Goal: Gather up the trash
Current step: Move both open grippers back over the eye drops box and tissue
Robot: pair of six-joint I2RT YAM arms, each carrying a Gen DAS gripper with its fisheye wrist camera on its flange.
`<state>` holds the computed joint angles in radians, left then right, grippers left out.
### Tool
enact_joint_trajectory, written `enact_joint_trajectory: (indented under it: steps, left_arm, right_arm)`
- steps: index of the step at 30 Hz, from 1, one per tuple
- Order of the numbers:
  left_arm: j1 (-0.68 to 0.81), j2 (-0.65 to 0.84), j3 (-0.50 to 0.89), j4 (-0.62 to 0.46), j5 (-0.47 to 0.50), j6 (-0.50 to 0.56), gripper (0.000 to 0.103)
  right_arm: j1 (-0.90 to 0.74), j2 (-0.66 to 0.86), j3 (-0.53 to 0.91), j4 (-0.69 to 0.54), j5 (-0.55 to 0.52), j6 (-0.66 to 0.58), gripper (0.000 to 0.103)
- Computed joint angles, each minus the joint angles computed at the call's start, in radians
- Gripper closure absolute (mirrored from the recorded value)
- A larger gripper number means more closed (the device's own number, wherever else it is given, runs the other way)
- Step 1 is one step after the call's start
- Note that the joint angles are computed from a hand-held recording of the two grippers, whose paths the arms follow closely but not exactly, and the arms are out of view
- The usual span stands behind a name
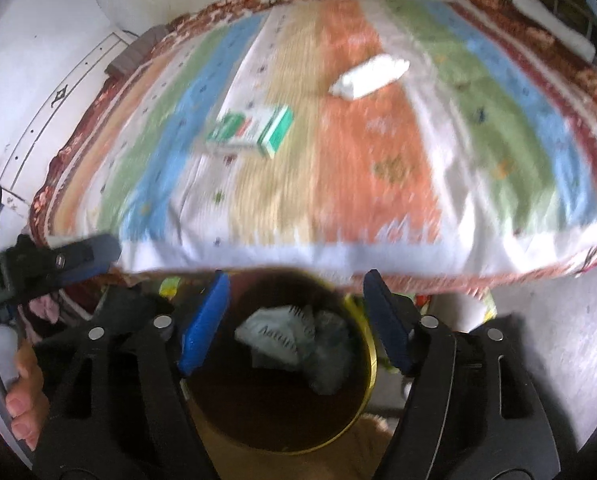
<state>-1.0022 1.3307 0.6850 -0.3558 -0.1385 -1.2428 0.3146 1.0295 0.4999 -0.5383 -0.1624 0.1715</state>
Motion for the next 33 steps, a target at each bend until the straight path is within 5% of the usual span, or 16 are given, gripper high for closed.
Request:
enact_joint_trajectory:
  steps: [8,15,20,28,33]
  left_arm:
    - [0.138,0.026,0.032,-0.018,0.105,0.105,0.024]
    - [0.208,0.163,0.203,-0.108,0.016,0.295,0.016]
    - [0.219,0.319,0.35,-0.128,-0.054,0.57,0.01]
    - [0.277,0.368,0.331,0.089,0.015,1.004,0.006]
    - [0.348,0.416,0.347,0.116,0.102,1.153,0.006]
  right_arm:
    - [-0.089,0.195,0.124,0.096,0.022,-0.049,0.024]
    - [-0.13,0.378,0.219,0.202,0.063,-0.086,0.017]
    - [-0.138,0.505,0.296,0.273,0.078,-0.079,0.01]
    - [-0.143,0.706,0.438,0.325,0.094,-0.082,0.009]
    - [-0.155,0.839,0.548,0.33,0.074,-0.05,0.009]
